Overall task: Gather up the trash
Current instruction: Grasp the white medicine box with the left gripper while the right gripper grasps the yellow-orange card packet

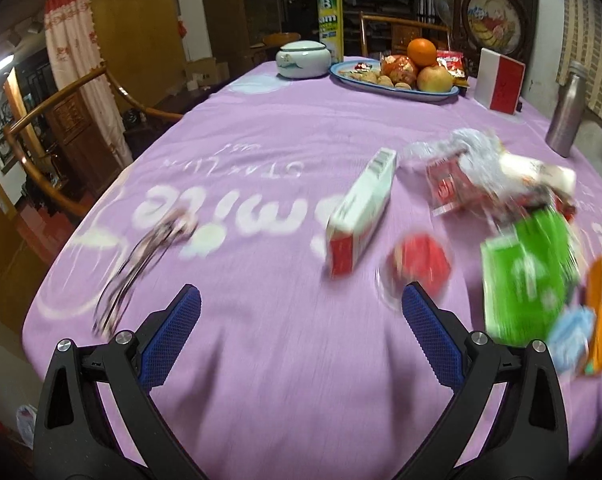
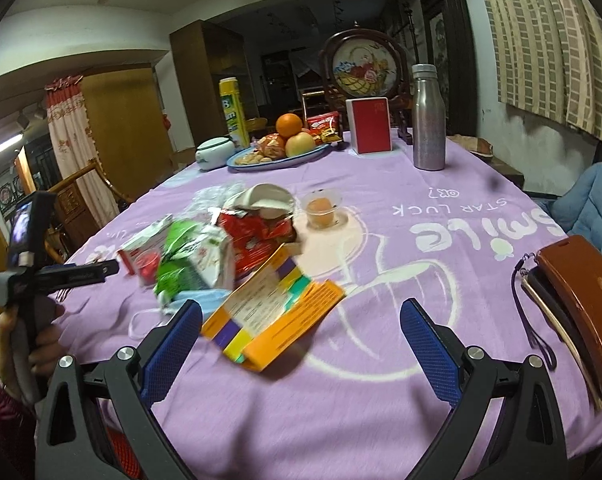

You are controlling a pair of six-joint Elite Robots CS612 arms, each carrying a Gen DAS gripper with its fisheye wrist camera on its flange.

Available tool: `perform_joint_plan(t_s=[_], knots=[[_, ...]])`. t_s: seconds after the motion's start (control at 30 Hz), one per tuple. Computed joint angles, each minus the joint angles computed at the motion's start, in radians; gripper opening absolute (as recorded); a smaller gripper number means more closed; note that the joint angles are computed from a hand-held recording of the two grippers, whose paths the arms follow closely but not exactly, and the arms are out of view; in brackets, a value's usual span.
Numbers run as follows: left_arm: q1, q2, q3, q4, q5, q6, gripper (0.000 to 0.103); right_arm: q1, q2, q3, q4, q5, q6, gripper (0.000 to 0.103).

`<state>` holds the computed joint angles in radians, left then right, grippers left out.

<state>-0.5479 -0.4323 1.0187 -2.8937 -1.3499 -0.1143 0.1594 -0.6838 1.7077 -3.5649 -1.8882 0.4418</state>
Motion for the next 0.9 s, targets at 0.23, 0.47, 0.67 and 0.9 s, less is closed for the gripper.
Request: perform_joint_plan(t_s=[0.23, 0.47, 0.67, 0.9], knots=[[0.0, 0.105, -0.229, 0.16, -0.013, 0.016, 0.097, -0.031, 0.009, -0.046, 0.068, 0.022, -0.001, 0.097], [0.012, 0.158, -0.344, 0.243, -0.088, 0.025, 0.096, -0.047, 0.027, -0.096, 0.104, 0.038, -0.003, 0.097], [0.031, 0.158, -0.343, 0.227, -0.221, 0.027, 0.048, -0.047, 0.037, -0.114, 0.127, 0.035, 0.008, 0.097], [0.053, 0.136, -0.276, 0.094, -0.352, -0.017, 0.027, -0.048, 0.04, -0.113, 0.12, 0.033, 0.006, 0.097]])
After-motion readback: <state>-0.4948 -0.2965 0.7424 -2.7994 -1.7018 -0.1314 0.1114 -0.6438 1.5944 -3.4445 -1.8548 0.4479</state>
